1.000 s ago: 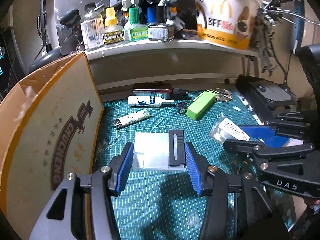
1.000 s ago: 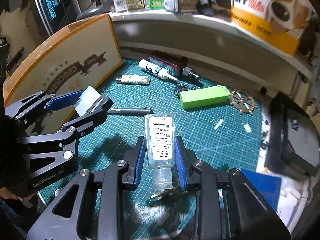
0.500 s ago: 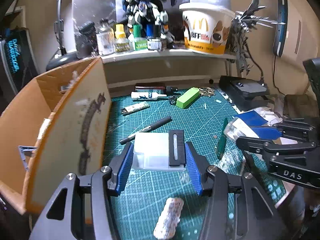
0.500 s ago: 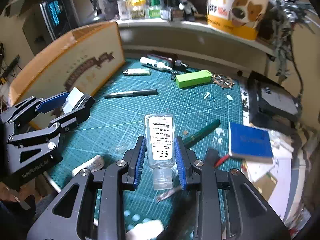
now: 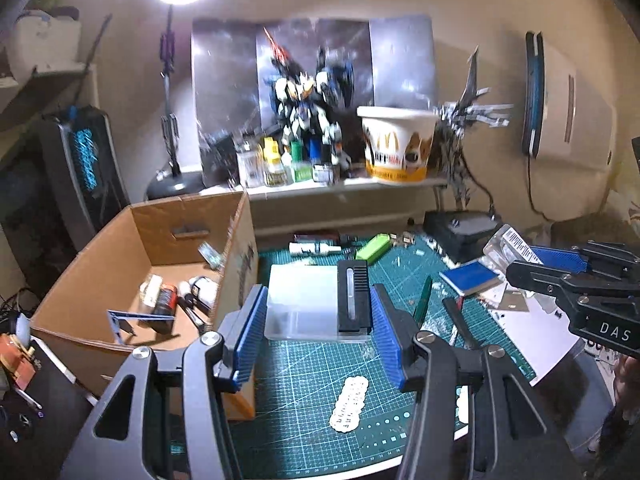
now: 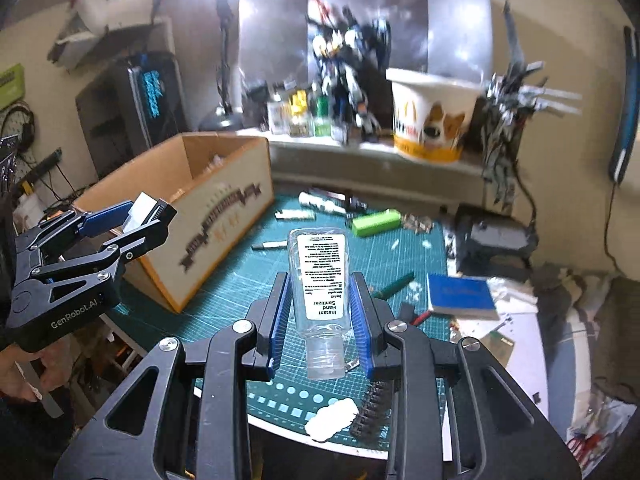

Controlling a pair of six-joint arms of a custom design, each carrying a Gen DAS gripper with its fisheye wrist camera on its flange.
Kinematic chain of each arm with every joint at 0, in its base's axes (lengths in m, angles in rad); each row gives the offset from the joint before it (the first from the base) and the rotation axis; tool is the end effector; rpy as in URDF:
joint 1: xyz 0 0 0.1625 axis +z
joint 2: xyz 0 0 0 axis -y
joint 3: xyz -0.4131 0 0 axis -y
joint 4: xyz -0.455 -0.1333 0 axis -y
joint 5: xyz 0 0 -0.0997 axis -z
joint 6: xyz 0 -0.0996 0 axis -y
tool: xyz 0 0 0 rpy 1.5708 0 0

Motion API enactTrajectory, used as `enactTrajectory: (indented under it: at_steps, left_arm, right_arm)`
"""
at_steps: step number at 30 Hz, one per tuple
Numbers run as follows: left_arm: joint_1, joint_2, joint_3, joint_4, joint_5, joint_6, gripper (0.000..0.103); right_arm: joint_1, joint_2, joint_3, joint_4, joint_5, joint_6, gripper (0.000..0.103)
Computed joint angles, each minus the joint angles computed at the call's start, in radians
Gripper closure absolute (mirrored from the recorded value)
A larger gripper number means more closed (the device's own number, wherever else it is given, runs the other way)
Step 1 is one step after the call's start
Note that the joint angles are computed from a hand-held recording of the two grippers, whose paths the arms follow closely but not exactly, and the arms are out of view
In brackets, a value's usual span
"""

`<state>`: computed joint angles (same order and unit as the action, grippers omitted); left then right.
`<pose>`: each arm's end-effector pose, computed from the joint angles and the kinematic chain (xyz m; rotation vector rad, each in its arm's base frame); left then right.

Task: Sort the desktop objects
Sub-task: 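Lift white case with left tool while right tool carries sanitizer toward cardboard box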

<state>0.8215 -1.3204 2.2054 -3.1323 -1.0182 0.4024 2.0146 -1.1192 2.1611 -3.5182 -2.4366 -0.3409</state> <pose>-0.2192 -0.5081 0.2069 1.1703 2.2676 -1.0041 0.2761 -0.4469 0.1800 0.3681 -2.1290 1.0742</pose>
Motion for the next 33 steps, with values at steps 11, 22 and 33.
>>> enactTrajectory:
  at_steps: [11,22,33]
  left_arm:
    - [-0.061,-0.106,0.092,-0.252,0.036,0.1,0.052]
    - [-0.033,-0.054,0.052,-0.272,0.034,0.103,0.052]
    - [0.001,-0.034,0.027,-0.272,0.059,0.107,0.052]
  right_arm:
    - [0.123,0.04,0.027,-0.309,0.024,-0.148,0.076]
    - [0.113,0.053,0.024,-0.418,0.056,-0.179,0.076]
    - [0.05,0.056,0.013,-0.336,0.099,-0.1,0.076]
